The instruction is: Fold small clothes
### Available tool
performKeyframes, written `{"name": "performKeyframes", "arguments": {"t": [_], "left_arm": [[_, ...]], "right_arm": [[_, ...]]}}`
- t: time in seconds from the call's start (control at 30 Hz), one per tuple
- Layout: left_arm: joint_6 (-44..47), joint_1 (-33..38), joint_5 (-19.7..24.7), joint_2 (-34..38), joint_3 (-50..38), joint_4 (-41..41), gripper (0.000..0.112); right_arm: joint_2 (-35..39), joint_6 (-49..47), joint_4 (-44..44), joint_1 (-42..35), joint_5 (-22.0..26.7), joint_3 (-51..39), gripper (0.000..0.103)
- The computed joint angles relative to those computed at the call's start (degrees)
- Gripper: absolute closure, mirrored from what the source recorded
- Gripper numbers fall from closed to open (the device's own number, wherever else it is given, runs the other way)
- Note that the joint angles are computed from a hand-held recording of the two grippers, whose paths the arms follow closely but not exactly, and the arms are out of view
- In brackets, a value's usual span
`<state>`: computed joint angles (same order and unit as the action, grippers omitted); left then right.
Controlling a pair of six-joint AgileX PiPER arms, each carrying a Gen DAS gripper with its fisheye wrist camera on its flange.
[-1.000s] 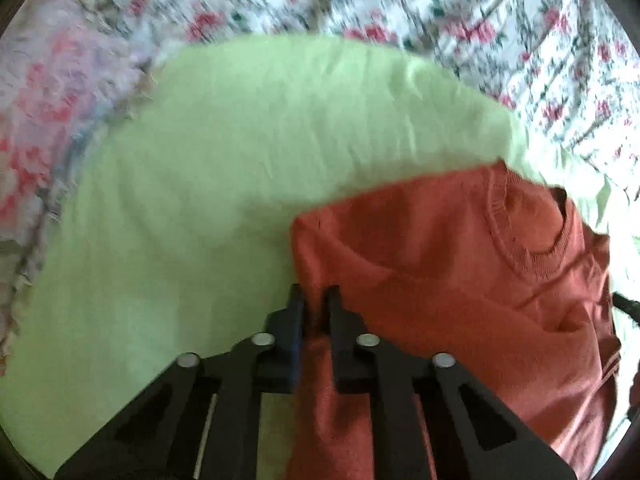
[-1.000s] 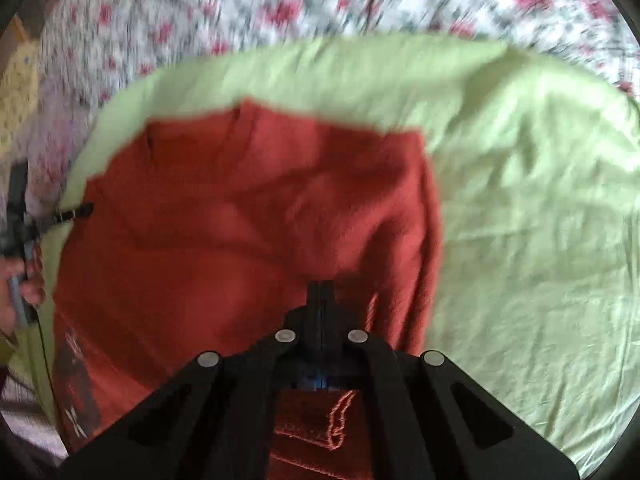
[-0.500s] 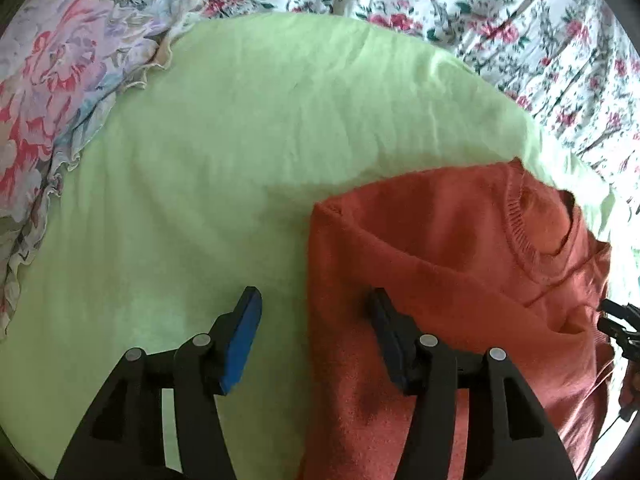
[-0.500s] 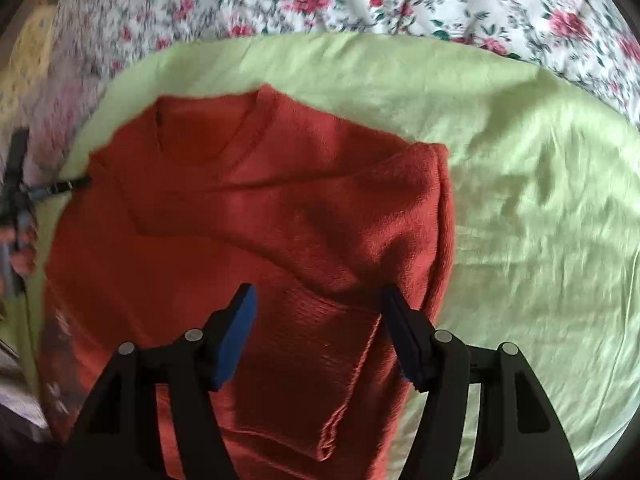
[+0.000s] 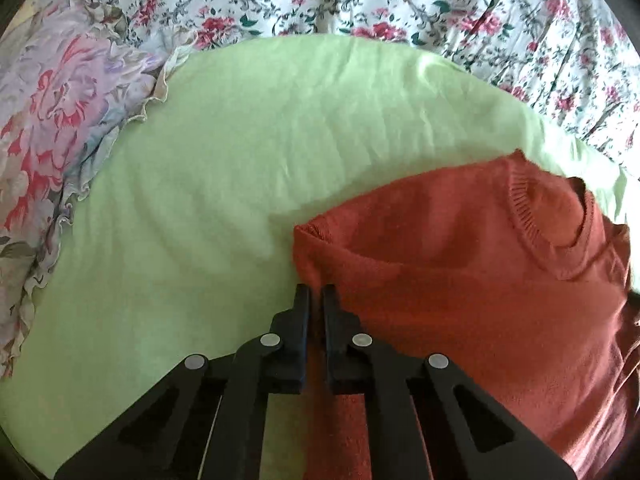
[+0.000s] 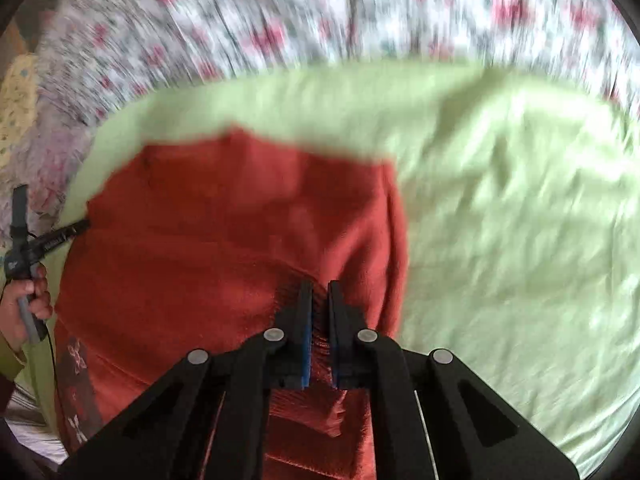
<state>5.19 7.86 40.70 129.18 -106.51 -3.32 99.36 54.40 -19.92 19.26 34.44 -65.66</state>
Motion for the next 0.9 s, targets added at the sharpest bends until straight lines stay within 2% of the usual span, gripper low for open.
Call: {"name": "performKeyframes", "arguments": {"t": [0.1,0.17,0.2,0.23,0.27,0.33,0.43,0.53,0.7,0.77,0.9], "left_arm": [[-1.6,-0.6,0.3,-1.0,0.8,3.5,0.103],[-2.2,-0.3,2.4,-1.8,0.6,4.4,0.092],[-1.3,0.4,2.6,-3.2,1.8,3.1,0.092],[-0.7,0.8,2.7,-4.1,2.7,2.2,0.092],[0.0,1.6,2.1,-6.4,5.3,1.6,0.092],[2.3,3.4,1.3,-10.5,10.2,-0.1,0.091],[9.3,7.8,0.4,-18.2,21.1,-7.7,0.085],[15.9,11.5,0.2,-24.9,31.5,-13.9,0.082],[24.4,15.9,1.4,-35.1,47.1,-20.5,0.077],[28.7,18.4,2.5,-39.0,51.9,-22.3,0.07],[35.4,22.0,4.8,-46.7,60.7,-25.1,0.063]], "right_arm": [[4.0,1.5,-0.3,1.0,2.3,-1.8,0.088],[3.5,4.7,-1.6,2.3,4.2,-2.7,0.07],[2.4,6.2,-2.3,2.9,4.3,-1.9,0.065],[0.8,9.1,-4.3,4.2,4.9,-0.7,0.054],[-0.7,12.0,-6.7,5.5,6.1,0.1,0.048],[-4.5,18.1,-11.1,8.5,8.5,2.6,0.047],[-10.2,25.8,-13.4,11.7,8.2,7.7,0.047],[-14.6,36.3,-15.9,18.5,9.6,12.8,0.047],[-16.5,49.3,-17.2,29.8,14.0,16.8,0.047],[-15.7,53.4,-17.9,31.9,13.9,17.1,0.047],[-16.9,65.2,-19.5,40.6,17.3,19.7,0.047]]}}
